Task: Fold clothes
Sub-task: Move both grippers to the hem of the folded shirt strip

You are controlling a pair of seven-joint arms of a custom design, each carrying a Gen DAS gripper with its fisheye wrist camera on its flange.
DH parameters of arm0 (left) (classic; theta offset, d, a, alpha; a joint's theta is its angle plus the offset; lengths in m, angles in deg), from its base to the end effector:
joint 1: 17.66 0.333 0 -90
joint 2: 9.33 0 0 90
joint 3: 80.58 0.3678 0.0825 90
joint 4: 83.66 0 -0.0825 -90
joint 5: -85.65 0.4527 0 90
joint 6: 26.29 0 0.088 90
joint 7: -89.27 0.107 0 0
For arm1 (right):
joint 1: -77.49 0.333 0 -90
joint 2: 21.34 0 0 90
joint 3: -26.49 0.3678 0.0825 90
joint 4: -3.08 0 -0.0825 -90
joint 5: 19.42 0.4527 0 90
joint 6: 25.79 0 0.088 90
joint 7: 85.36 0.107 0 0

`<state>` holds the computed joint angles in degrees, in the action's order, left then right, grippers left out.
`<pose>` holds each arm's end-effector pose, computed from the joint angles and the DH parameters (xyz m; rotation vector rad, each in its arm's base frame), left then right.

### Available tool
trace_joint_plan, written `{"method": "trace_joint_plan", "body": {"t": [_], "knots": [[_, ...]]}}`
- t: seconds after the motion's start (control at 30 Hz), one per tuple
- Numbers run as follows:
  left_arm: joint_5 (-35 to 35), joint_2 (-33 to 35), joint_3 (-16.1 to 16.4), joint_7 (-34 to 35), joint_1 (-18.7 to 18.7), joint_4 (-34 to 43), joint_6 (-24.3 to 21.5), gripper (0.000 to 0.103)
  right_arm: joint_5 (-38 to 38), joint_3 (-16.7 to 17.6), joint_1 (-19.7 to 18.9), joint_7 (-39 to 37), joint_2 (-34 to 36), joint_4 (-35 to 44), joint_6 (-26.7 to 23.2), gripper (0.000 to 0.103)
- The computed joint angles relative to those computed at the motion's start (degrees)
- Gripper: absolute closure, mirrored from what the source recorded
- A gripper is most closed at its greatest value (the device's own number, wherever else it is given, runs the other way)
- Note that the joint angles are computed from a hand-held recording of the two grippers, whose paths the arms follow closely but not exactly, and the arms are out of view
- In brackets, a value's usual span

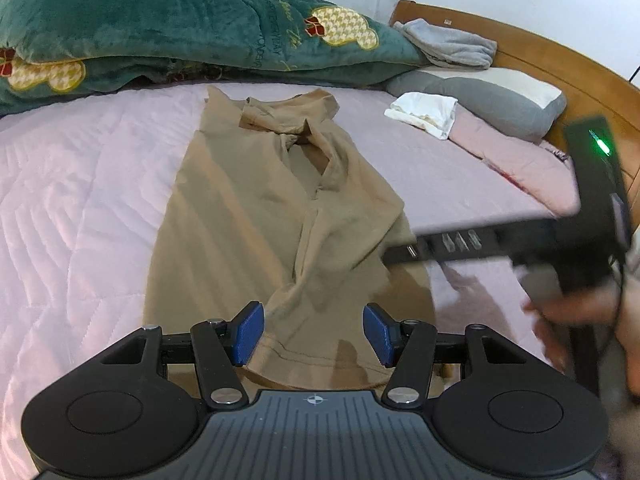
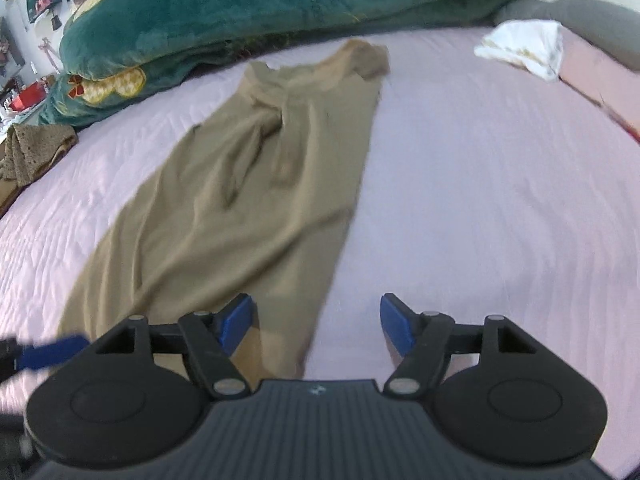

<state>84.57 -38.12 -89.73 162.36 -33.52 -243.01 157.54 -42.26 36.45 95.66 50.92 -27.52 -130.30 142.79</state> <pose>0.3914 -0.1827 0.4673 -1.6278 1.8746 -1.0897 0.5047 0.3007 0.4719 -1.7715 1.6829 -0.4179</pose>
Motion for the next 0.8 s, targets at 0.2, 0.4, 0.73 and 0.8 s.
{"method": "trace_joint_plan", "body": {"t": [0.2,0.4,0.73,0.8], "knots": [[1.1,0.9,-5.2,-1.9,5.2,1.1,-1.0,0.046,-12.6,5.2,-6.2,16.3,-3.3,-4.8,3.8,0.03],[4.9,-0.1,-16.3,-8.2,15.9,2.2,-3.3,0.046,-13.3,5.2,-4.1,16.1,-5.1,-5.7,0.9,0.025],[13.9,0.1,-21.4,-14.3,21.1,3.9,-4.9,0.046,-4.3,4.6,-0.7,9.3,-8.8,-8.6,-2.7,0.01],[13.9,0.5,-18.9,-14.2,18.8,3.8,-4.3,0.046,-2.3,4.0,-0.2,8.5,-9.4,-9.4,-1.8,0.01]]}}
